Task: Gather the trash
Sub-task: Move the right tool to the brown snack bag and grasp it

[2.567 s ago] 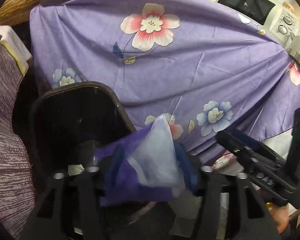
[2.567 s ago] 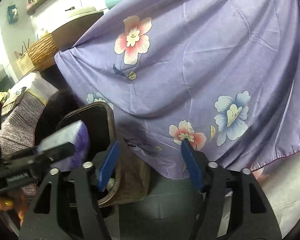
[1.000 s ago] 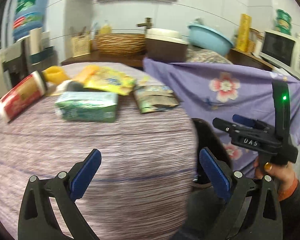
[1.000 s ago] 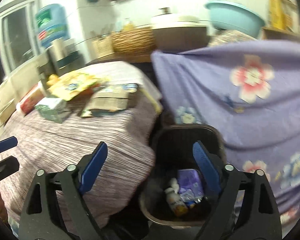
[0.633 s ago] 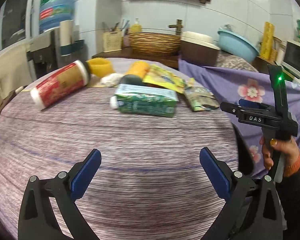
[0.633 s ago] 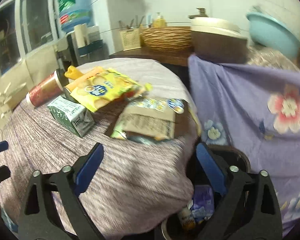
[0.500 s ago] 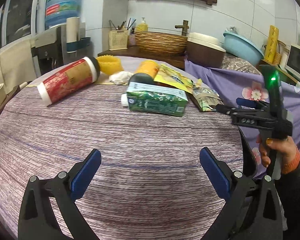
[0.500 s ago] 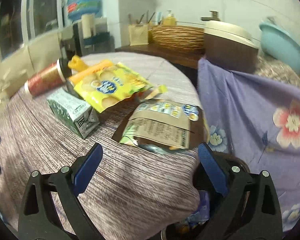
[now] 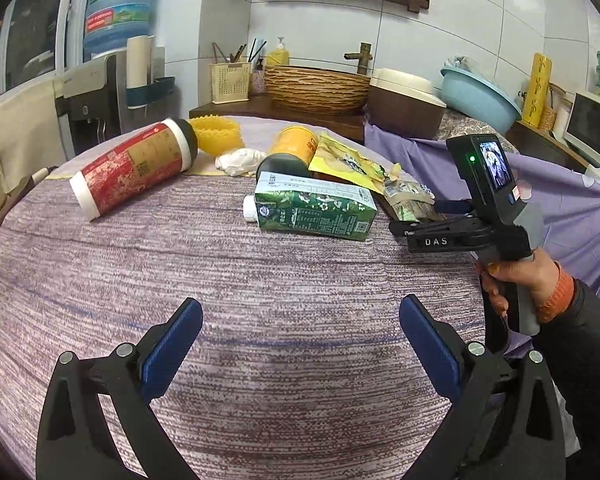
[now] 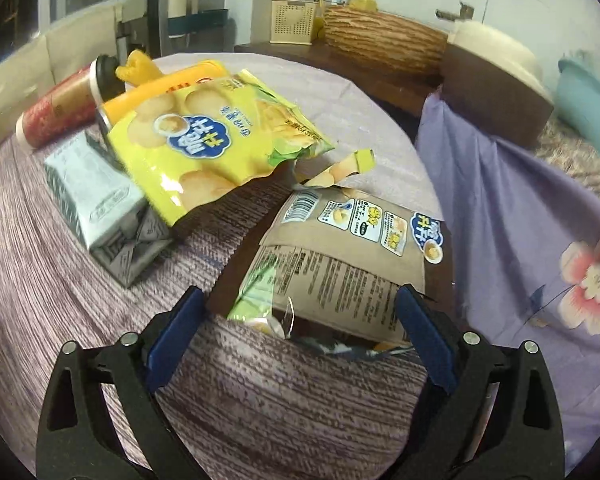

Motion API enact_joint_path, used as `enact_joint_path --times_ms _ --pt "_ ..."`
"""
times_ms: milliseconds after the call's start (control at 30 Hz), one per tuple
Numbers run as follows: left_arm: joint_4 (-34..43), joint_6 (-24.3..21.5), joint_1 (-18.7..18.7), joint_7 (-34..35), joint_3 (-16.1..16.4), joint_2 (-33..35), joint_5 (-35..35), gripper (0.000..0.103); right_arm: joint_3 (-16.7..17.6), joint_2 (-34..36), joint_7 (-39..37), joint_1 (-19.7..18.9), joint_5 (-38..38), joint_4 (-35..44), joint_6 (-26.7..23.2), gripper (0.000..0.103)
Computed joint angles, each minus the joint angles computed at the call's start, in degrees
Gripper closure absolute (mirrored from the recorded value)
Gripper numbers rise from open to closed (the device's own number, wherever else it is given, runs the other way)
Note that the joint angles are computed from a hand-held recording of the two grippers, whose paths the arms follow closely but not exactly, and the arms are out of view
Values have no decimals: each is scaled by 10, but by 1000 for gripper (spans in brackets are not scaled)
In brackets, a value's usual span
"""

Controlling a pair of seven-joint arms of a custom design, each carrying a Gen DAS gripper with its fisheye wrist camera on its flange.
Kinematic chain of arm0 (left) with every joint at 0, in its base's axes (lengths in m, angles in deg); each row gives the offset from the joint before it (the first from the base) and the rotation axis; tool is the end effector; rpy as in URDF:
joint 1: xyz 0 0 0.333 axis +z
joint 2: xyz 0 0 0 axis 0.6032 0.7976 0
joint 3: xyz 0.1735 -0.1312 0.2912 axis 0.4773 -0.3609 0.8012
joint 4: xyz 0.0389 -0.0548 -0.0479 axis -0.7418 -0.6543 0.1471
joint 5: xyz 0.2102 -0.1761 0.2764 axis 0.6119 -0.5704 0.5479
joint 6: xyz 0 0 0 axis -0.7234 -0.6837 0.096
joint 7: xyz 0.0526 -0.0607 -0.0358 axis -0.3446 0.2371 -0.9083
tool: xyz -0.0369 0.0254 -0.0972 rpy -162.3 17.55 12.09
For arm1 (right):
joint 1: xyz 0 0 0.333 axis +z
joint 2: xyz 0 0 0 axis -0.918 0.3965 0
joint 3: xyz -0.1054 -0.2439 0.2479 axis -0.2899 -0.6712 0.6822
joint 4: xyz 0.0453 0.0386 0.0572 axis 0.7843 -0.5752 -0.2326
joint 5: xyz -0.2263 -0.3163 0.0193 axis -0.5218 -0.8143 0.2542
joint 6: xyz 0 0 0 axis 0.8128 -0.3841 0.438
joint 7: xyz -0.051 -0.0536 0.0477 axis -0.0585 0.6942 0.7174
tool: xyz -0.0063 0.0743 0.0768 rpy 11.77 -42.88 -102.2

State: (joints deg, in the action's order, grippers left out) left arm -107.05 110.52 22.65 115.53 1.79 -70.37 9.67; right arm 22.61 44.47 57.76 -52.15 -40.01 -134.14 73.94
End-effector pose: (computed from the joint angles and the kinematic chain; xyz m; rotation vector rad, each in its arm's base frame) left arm 0.3386 -0.2103 0.7268 -1.6714 1.7731 -0.9237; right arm 0.5616 0.1894 0.6767 -2.1064 1.3731 -0.5774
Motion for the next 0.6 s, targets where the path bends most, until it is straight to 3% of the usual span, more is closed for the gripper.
enact_joint_path --times_ms 167,333,500,533,600 --pt "6 6 -5 9 7 9 -5 5 -7 9 -23 -2 63 10 -5 29" --pt "13 8 -8 19 10 22 -15 5 -6 9 -26 -3 69 11 -1 63" --pt "27 1 -5 27 5 36 -12 5 -6 9 -6 -4 57 6 17 77" --pt "30 0 -4 27 4 39 -11 5 -5 7 0 -3 48 2 22 84" --pt "38 -4 -1 27 2 48 -9 5 -4 1 5 -3 36 -8 29 87"
